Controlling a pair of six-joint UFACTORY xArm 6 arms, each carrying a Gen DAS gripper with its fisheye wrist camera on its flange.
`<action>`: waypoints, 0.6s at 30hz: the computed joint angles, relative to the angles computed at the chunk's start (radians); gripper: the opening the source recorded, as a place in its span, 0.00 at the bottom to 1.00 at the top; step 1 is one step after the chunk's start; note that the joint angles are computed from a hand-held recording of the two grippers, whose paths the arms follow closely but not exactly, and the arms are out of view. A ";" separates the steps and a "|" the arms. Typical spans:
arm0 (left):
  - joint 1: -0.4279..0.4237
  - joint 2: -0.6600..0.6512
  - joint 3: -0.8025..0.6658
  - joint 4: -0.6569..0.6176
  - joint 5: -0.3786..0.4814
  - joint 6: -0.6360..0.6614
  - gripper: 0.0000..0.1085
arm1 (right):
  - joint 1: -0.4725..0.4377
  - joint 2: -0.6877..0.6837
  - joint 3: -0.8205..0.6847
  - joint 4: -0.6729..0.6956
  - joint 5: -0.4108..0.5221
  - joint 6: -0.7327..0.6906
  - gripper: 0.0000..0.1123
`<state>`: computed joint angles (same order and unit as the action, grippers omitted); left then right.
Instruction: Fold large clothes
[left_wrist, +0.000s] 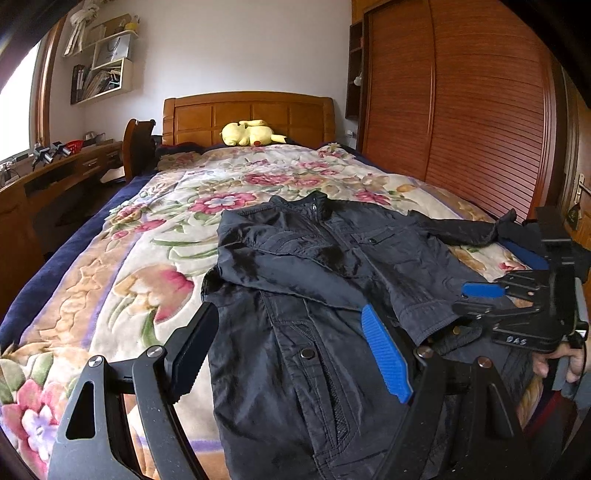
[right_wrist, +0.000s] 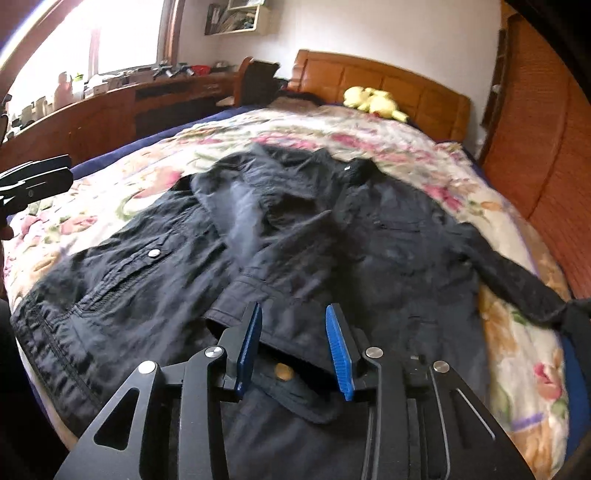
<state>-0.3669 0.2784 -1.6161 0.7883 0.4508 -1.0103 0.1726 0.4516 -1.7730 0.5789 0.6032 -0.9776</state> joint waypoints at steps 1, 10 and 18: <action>0.001 0.000 0.000 -0.002 -0.001 0.000 0.74 | 0.004 0.016 -0.024 -0.003 0.023 0.007 0.34; -0.002 0.005 -0.003 -0.007 0.004 0.012 0.74 | 0.021 0.194 -0.290 -0.119 0.196 0.104 0.48; -0.003 0.012 -0.007 -0.015 0.009 0.017 0.74 | 0.036 0.318 -0.487 -0.259 0.305 0.188 0.50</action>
